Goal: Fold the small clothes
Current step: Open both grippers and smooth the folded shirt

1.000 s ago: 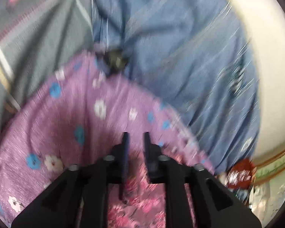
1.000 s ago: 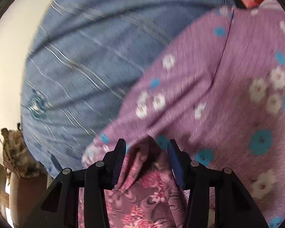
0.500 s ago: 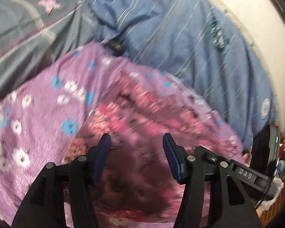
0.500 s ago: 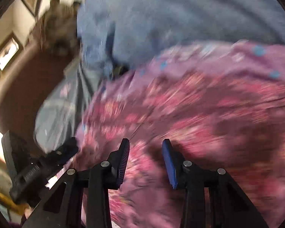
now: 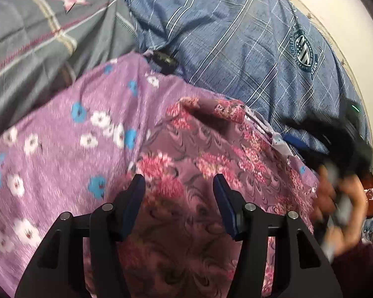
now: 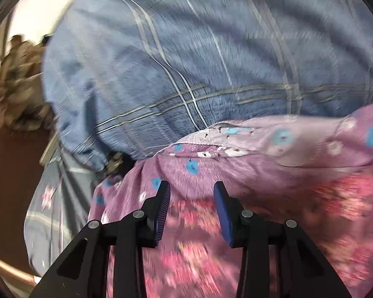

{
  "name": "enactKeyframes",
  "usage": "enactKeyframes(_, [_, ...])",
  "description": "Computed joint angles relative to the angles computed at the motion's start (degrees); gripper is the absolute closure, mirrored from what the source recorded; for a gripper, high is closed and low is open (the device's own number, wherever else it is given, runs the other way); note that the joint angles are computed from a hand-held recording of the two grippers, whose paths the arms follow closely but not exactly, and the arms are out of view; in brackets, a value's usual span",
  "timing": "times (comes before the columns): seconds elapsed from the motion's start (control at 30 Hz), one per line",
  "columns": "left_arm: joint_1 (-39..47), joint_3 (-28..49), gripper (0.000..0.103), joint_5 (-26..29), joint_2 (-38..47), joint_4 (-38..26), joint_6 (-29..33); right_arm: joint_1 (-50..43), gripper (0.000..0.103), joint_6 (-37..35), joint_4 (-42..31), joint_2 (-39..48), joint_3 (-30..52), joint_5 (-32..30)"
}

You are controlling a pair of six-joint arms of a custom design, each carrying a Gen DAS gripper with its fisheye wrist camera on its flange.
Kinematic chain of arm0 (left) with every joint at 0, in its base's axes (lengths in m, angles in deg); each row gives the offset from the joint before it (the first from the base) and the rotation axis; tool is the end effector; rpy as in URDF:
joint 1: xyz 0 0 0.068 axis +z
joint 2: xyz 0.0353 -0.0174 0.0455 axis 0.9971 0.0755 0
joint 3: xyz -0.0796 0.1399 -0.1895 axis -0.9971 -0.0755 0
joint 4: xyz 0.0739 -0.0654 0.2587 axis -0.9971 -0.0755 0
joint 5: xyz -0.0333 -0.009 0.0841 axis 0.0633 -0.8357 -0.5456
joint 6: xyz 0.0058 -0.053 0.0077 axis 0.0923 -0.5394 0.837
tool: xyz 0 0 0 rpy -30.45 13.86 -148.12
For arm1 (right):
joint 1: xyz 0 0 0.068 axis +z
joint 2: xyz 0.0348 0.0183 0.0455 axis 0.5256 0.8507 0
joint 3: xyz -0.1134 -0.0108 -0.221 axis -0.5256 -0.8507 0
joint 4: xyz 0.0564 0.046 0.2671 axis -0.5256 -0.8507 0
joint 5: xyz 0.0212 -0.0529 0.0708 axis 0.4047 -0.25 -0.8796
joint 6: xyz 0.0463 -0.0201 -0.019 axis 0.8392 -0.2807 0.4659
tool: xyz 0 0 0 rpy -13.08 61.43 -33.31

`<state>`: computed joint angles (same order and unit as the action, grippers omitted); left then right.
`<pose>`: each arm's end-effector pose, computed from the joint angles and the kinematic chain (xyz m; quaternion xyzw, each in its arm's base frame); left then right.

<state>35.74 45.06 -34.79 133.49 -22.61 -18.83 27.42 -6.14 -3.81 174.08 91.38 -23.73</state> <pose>0.2117 -0.2180 0.2031 -0.3177 0.8482 -0.1283 0.4040 0.4103 -0.0101 0.2655 -0.1046 0.9138 0.2654 0.2890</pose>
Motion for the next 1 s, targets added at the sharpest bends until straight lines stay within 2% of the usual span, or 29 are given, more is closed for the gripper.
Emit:
enactKeyframes(0.17, [5.66, 0.90, 0.045, 4.61, 1.42, -3.92, -2.09, -13.73, 0.064, -17.45, -10.07, -10.93, -10.76, -2.12])
enactKeyframes(0.27, [9.68, -1.75, 0.040, 7.29, -0.20, -1.03, -1.09, -23.10, 0.064, -29.02, -14.09, -15.23, -18.62, -2.03])
enactKeyframes(0.33, [11.97, -0.51, 0.040, 9.54, 1.31, -2.54, 1.10, -27.06, 0.063, -36.76, -17.00, -16.05, -23.52, 1.02])
enactKeyframes(0.37, [12.41, -1.20, 0.040, 10.56, 0.95, -1.82, 0.88, -29.95, 0.064, -41.74, -15.59, -17.92, -28.14, 1.59])
enactKeyframes(0.4, [12.80, -3.19, 0.040, 11.65, -0.74, 0.19, -0.27, -33.13, 0.064, -46.04, -14.14, -20.95, -31.78, -1.33])
enactKeyframes(0.47, [11.66, -6.50, 0.040, 11.20, -4.92, 2.88, -2.59, -35.09, 0.063, -50.01, -15.99, -23.51, -33.25, 0.02])
enactKeyframes(0.5, [9.94, -6.77, 0.040, 9.17, -6.31, 3.17, -2.02, -36.19, 0.060, -51.58, -18.60, -23.26, -32.03, -1.18])
enactKeyframes(0.53, [7.70, -4.94, 0.040, 6.16, -5.81, 1.18, -0.76, -37.47, 0.061, -52.95, -21.31, -22.35, -30.44, -3.77])
enactKeyframes(0.6, [2.84, 2.00, 0.033, 0.50, -0.70, -3.22, 4.21, -39.17, 0.060, -54.32, -25.50, -20.94, -27.72, -9.78])
enactKeyframes(0.63, [2.01, 4.38, 0.025, 0.27, 1.59, -3.00, 7.15, -38.72, 0.060, -53.55, -25.74, -21.05, -27.27, -11.36])
enactKeyframes(0.67, [1.61, 7.36, 0.022, 0.94, 4.58, -2.52, 11.05, -37.42, 0.060, -51.93, -24.99, -21.45, -27.47, -12.15])
enactKeyframes(0.73, [2.55, 14.44, 0.022, 4.27, 11.08, -2.99, 16.89, -33.55, 0.060, -47.71, -22.55, -21.87, -29.32, -13.18])
enactKeyframes(0.77, [3.43, 16.05, 0.021, 6.24, 12.60, -2.62, 17.75, -30.75, 0.060, -44.71, -20.14, -22.73, -31.13, -12.47])
enactKeyframes(0.83, [7.45, 18.54, 0.018, 13.91, 15.30, -0.90, 19.83, -25.84, 0.060, -41.81, -16.99, -23.64, -34.70, -9.10])
enactKeyframes(0.87, [9.69, 20.21, 0.018, 17.18, 17.08, -1.44, 19.67, -22.53, 0.059, -38.56, -13.08, -25.00, -37.71, -6.54])
enactKeyframes(0.93, [12.75, 18.98, 0.018, 20.42, 17.24, 1.23, 17.58, -21.14, 0.059, -38.33, -6.80, -31.05, -43.34, -5.08])
enactKeyframes(1.0, [17.25, 15.91, 0.018, 24.08, 16.29, 5.86, 15.38, -21.07, 0.061, -41.47, -9.26, -31.04, -41.63, -4.58])
